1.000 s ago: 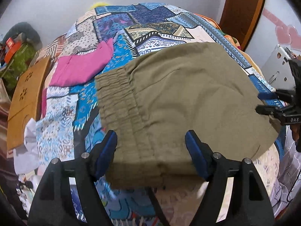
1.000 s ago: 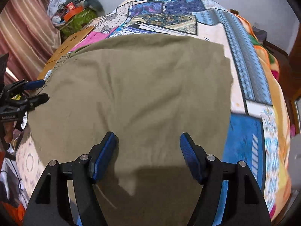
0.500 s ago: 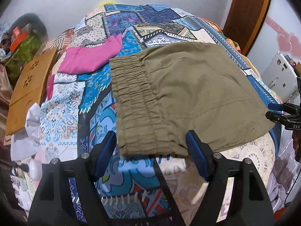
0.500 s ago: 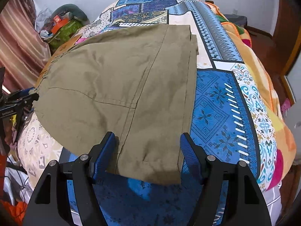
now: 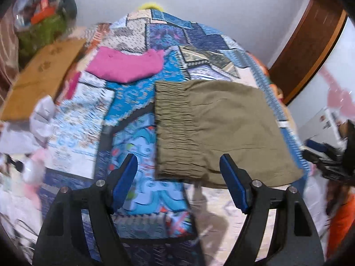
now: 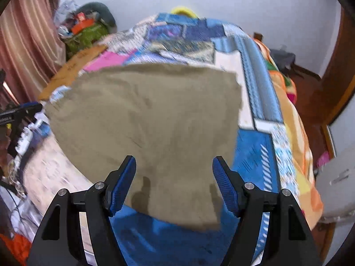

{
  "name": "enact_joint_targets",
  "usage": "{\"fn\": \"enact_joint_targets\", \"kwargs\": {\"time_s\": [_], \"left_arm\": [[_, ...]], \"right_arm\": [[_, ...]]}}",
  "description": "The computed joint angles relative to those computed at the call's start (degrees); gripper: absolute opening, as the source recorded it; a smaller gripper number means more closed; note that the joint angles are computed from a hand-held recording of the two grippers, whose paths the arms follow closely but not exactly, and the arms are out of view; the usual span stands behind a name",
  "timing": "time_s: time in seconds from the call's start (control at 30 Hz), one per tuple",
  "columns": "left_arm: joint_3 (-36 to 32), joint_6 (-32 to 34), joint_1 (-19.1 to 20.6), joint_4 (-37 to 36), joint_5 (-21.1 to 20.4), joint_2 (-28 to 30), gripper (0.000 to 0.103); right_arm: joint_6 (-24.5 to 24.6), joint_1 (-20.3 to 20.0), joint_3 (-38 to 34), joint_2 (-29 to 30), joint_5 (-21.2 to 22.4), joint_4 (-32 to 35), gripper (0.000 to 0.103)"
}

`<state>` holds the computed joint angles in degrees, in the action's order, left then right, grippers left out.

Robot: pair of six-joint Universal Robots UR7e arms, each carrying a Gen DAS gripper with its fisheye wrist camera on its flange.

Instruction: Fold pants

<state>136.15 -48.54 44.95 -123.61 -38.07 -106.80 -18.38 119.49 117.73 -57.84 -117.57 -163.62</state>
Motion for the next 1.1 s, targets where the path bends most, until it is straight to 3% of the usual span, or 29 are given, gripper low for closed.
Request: {"fn": "enact_joint_targets", "kwargs": {"time_s": [0.2, 0.33, 0.47, 0.87, 0.97, 1.1], "left_arm": [[1.5, 1.8, 3.0, -9.4, -8.5, 0.6, 0.077], [2.2, 2.3, 4.3, -11.6, -11.5, 1.5, 0.077], [3.1, 3.6, 7.5, -17.1, -17.8, 2.8, 0.077], [2.7, 7.3, 12.9, -30.1, -22.1, 7.4, 0.081], [1.8, 7.1, 13.1, -29.2, -18.8, 8.5, 0.051], [1.4, 9.1, 14.1, -31.7, -19.1, 9.7, 0.037]], "right_arm": [[-0.5, 1.6, -3.2, 4.8, 4.7, -2.8, 0.068], [-1.3, 2.5, -4.7, 9.1, 5.2, -4.2, 0.068], [0.0, 2.3, -5.7, 11.3, 6.3, -2.2, 0.068], [-0.5, 1.5, -3.4, 11.0, 7.4, -3.1, 0.069], [-0.3, 1.6, -3.3, 11.2, 7.2, -3.5, 0.069], [-0.6, 1.7, -3.3, 11.3, 7.1, -3.5, 0.070]]}}
